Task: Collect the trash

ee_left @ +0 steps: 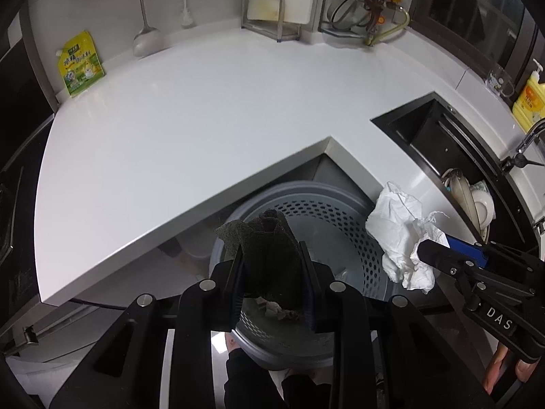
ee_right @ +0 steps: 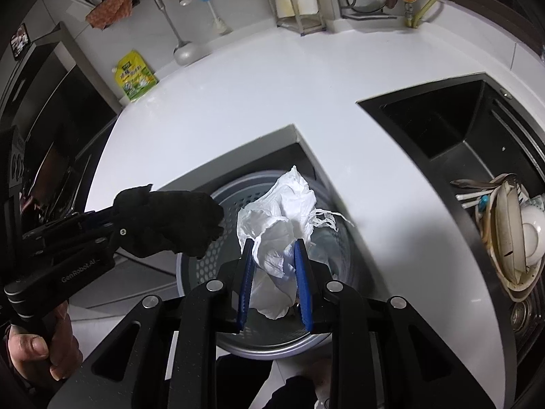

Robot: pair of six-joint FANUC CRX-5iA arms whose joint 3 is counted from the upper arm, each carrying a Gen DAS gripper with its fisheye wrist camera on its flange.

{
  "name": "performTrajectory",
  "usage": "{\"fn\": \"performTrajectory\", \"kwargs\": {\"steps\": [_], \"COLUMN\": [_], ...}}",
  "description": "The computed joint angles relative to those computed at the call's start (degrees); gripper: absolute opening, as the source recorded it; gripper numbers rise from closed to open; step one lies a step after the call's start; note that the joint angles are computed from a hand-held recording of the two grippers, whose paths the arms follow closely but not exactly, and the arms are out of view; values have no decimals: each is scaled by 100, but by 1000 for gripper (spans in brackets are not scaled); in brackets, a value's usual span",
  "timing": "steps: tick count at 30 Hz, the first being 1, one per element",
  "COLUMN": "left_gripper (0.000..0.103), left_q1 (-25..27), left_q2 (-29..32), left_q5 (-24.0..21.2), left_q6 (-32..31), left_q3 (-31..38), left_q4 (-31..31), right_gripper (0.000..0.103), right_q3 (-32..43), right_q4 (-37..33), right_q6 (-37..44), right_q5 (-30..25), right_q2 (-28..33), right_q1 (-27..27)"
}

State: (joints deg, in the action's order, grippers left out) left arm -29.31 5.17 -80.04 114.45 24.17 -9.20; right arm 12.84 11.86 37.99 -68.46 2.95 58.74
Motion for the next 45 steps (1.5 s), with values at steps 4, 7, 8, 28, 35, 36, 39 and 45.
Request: {"fn": "performTrajectory", "kwargs": {"steps": [4, 7, 8, 28, 35, 36, 39, 45], "left_gripper": [28, 28, 28, 74, 82, 82, 87, 94], "left_q1": [18, 32, 32, -189, -244, -253, -294, -350], "left_q2": [22, 22, 23, 68, 76, 82, 104, 104], "left_q5": [-57, -75, -76, -253, -317, -335, -385, -425], "left_q6": [14, 14, 11, 215, 312, 317, 352, 413], "left_q3": [-84, -135, -143, 218, 372, 398, 495, 643], "left_q4": [89, 147, 155, -308, -464, -492, -585, -741], "right_gripper": [23, 23, 23, 52, 57, 57, 58, 61], "right_q3": [53, 89, 104, -115, -134, -140, -113, -63], "right_q4": [-257, -370, -403, -113, 60, 73, 139, 318], "right_q6": [136, 228, 250, -47, -178, -180, -197, -250], "right_q5": [-114, -159, -172, -63, -155, -166, -250, -337], "right_q2": [88, 134, 150, -58, -121, -132, -144, -163], "right_q1": [-22, -28, -35, -44, 9, 14, 46, 108]}}
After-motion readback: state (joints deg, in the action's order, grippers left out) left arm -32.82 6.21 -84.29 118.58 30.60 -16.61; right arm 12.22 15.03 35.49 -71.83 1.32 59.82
